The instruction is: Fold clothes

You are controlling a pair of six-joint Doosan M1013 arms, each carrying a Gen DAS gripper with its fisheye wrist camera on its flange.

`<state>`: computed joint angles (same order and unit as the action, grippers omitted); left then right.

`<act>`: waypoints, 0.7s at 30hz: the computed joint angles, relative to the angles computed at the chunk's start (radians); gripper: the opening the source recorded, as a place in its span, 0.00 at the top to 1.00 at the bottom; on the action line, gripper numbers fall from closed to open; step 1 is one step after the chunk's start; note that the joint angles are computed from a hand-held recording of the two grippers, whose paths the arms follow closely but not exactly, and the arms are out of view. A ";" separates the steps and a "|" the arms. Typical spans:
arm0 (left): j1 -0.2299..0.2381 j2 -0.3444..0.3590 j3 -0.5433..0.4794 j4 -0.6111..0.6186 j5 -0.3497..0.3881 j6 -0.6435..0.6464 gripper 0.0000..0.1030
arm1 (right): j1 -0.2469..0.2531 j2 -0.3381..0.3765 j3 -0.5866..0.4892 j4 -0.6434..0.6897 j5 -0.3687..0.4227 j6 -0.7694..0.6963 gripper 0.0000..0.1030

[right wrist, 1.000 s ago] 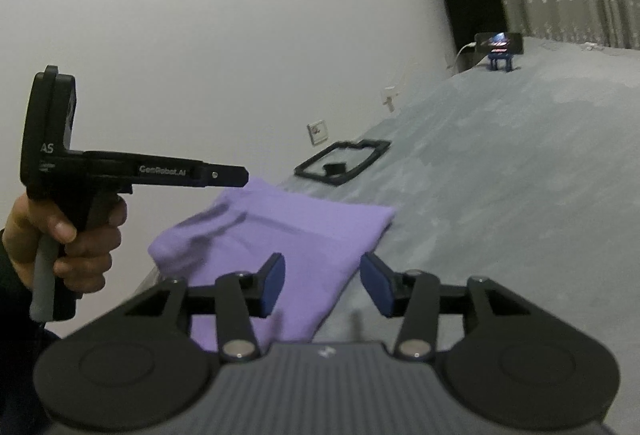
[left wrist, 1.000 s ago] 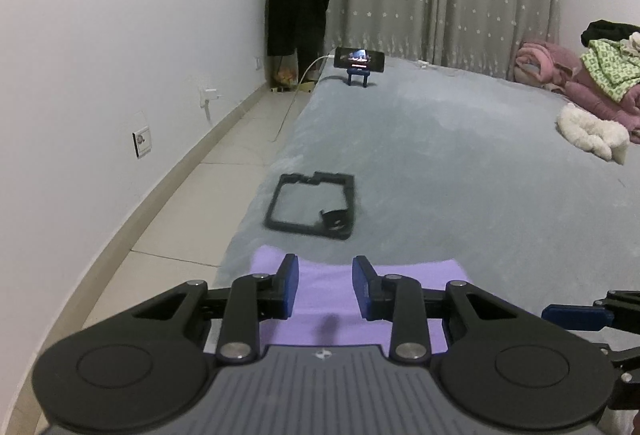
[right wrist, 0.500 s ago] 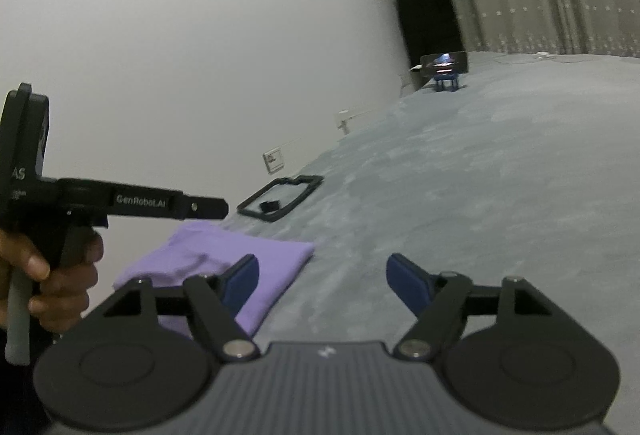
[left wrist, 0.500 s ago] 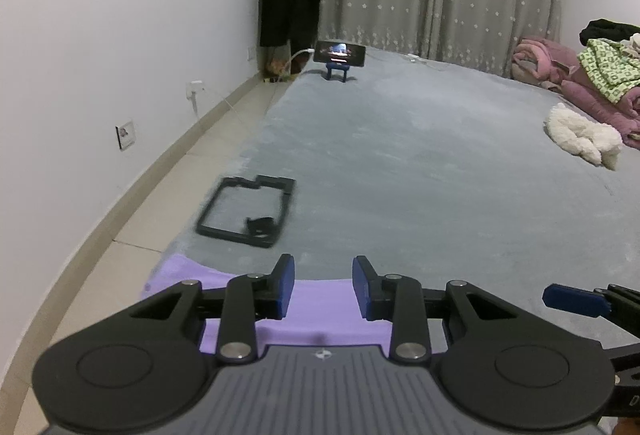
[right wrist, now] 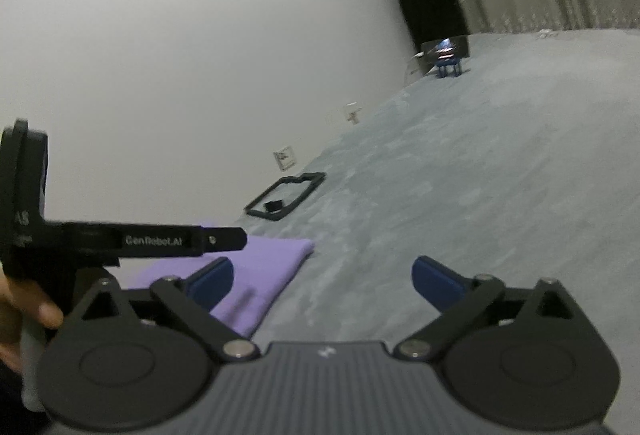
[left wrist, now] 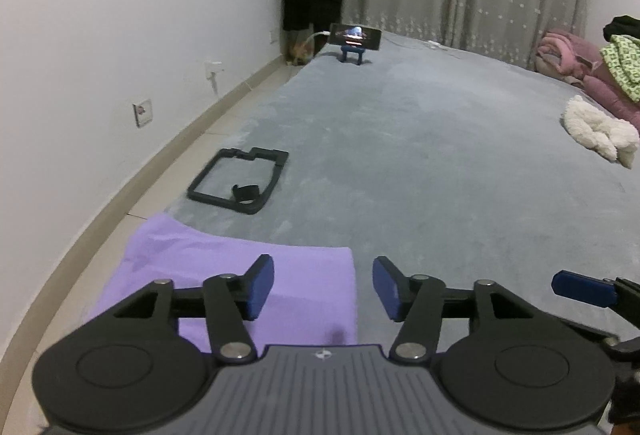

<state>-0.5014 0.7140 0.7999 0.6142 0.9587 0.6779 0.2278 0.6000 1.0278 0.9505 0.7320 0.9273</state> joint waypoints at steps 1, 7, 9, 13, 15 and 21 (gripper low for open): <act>-0.002 -0.006 0.011 0.011 0.002 -0.018 0.40 | -0.002 0.001 0.000 0.009 0.006 -0.005 0.01; -0.018 -0.048 0.096 0.095 0.008 -0.131 0.31 | -0.009 0.011 -0.013 0.024 0.058 0.027 0.00; -0.024 -0.060 0.122 0.123 0.013 -0.154 0.28 | -0.010 0.013 -0.015 0.036 0.081 0.026 0.00; -0.030 -0.076 0.154 0.133 0.033 -0.158 0.27 | -0.007 0.019 -0.023 0.048 0.133 0.015 0.00; -0.034 -0.086 0.173 0.157 0.044 -0.174 0.26 | -0.004 0.022 -0.029 0.042 0.157 0.019 0.00; -0.035 -0.106 0.217 0.206 0.096 -0.214 0.21 | 0.015 0.030 -0.046 0.015 0.234 0.047 0.00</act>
